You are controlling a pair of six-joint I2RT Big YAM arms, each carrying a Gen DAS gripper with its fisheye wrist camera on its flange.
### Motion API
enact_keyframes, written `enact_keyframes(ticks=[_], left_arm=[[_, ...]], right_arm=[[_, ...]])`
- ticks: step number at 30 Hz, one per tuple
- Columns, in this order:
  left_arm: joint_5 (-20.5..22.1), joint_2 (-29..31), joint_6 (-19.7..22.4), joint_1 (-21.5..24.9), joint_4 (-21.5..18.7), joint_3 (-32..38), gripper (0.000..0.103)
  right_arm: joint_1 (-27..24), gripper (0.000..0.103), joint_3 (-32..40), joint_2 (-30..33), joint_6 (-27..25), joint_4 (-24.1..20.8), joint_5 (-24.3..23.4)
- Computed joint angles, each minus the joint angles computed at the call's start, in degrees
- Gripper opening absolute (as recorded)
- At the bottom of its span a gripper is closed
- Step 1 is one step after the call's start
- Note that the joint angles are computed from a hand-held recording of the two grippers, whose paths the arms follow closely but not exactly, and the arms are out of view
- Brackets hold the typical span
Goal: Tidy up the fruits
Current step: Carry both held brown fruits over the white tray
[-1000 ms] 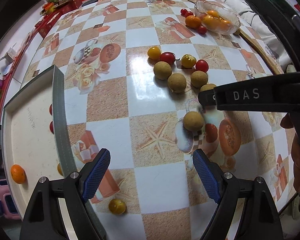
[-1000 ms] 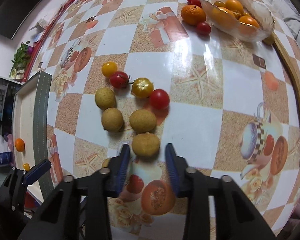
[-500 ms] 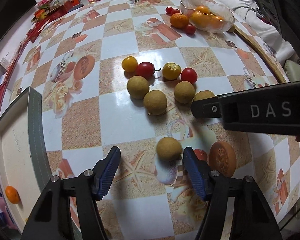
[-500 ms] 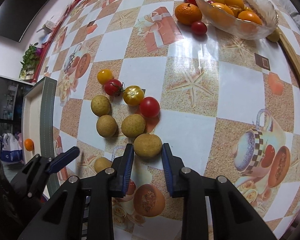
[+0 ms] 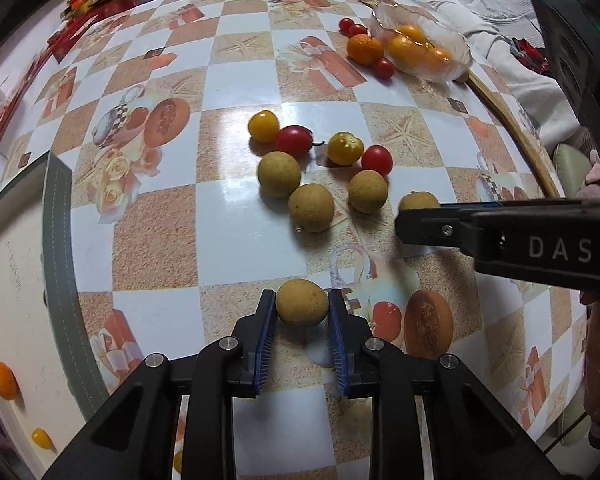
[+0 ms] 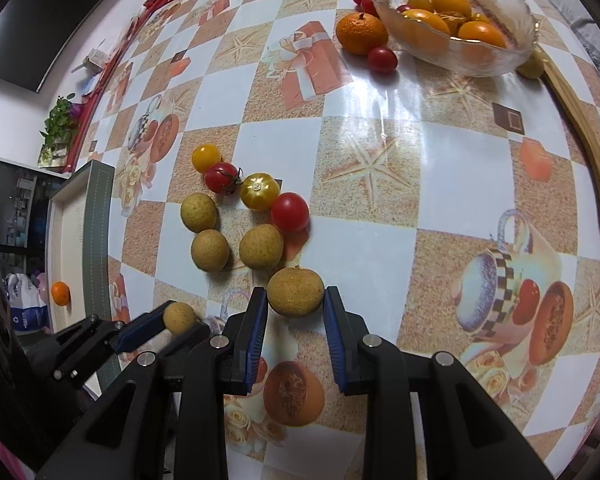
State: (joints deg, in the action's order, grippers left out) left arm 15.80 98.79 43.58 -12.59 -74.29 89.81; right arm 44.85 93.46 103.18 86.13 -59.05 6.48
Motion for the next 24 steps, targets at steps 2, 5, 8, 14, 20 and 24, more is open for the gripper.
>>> enact_keyframes(ticks=[2, 5, 8, 14, 20, 24], left_arm=[[0.6, 0.3, 0.1, 0.7, -1.1, 1.1, 0.027], [1.0, 0.2, 0.6, 1.7, -2.3, 2.3, 0.027], [1.3, 0.5, 1.1, 2.9, -3.6, 3.9, 0.027], [1.2, 1.0, 1.8, 5.3, -4.8, 6.7, 0.027], [-0.3, 2.1, 2.1, 7.9, -5.5, 9.5, 0.027], [-0.6, 3.6, 1.8, 10.0, -6.1, 12.0, 0.027]], right_arm=[[0.4, 0.031, 0.5, -0.1, 0.1, -0.7, 0.5], [1.1, 0.031, 1.1, -0.2, 0.6, -1.5, 1.1], [1.7, 0.031, 2.4, 0.1, 0.9, -2.4, 1.6], [2.9, 0.031, 6.9, 1.8, 0.9, -5.1, 2.2], [3.3, 0.031, 14.3, 5.6, -1.6, -9.3, 2.2], [3.3, 0.031, 20.7, 8.9, -3.8, -12.6, 1.9]])
